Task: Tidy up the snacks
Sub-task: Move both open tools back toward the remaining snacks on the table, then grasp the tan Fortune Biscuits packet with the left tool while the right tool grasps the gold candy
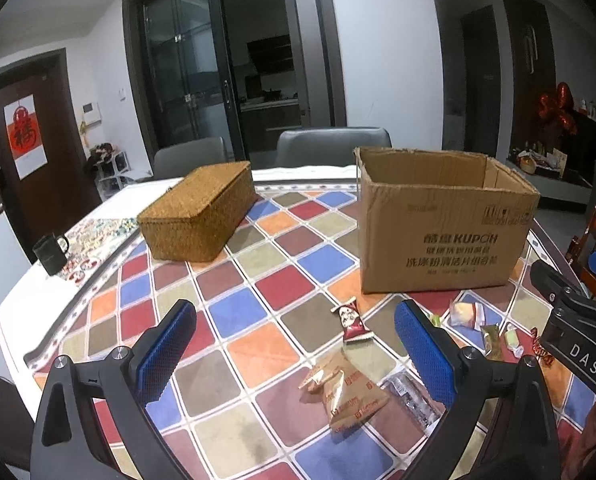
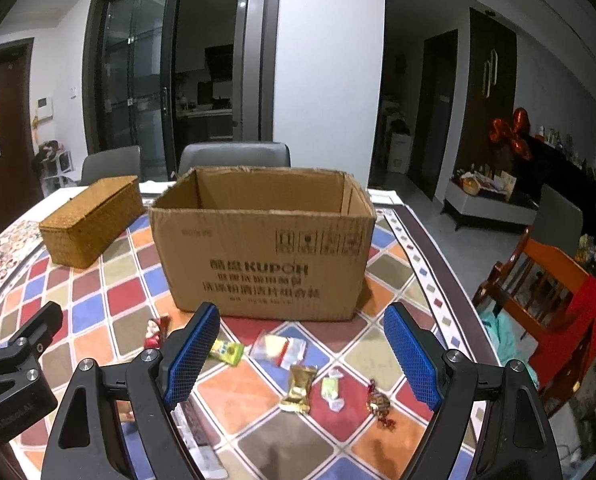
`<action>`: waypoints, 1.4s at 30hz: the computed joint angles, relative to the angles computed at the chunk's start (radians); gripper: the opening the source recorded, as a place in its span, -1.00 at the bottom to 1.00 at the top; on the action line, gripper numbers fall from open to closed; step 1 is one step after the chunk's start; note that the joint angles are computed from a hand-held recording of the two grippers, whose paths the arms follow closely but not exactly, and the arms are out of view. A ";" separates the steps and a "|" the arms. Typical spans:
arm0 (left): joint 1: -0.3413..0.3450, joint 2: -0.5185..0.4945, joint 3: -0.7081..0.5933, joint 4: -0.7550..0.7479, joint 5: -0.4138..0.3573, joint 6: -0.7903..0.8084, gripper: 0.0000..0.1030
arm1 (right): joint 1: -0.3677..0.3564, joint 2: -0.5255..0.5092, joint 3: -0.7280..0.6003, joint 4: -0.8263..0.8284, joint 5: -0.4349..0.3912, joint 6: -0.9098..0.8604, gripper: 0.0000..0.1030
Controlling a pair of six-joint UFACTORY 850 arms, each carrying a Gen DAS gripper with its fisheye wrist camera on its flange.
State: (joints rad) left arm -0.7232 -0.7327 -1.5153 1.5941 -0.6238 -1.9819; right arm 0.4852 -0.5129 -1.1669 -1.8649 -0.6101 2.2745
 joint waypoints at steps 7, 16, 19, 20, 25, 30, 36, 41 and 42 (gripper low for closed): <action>0.005 -0.047 -0.031 -0.028 0.016 0.021 0.96 | -0.007 -0.029 0.006 0.004 0.001 0.002 0.65; 0.012 -0.096 -0.071 -0.048 0.026 0.028 0.95 | -0.015 -0.077 -0.005 0.024 0.023 -0.002 0.62; 0.019 -0.111 -0.081 -0.060 0.047 0.035 0.94 | -0.020 -0.093 -0.014 0.031 0.037 -0.004 0.56; 0.019 -0.118 -0.088 -0.064 0.048 0.037 0.94 | -0.023 -0.099 -0.017 0.033 0.043 -0.004 0.55; 0.021 -0.142 -0.106 -0.105 0.049 0.042 0.94 | -0.033 -0.132 -0.042 0.055 0.081 -0.027 0.39; 0.024 -0.170 -0.135 -0.161 0.042 0.073 0.94 | -0.044 -0.176 -0.083 0.130 0.106 -0.102 0.22; 0.023 -0.197 -0.161 -0.189 0.039 0.098 0.92 | -0.058 -0.209 -0.113 0.185 0.146 -0.153 0.01; 0.028 -0.217 -0.187 -0.247 0.043 0.149 0.86 | -0.059 -0.219 -0.127 0.201 0.170 -0.173 -0.08; 0.029 -0.220 -0.191 -0.258 0.048 0.158 0.86 | -0.060 -0.223 -0.131 0.207 0.175 -0.181 -0.11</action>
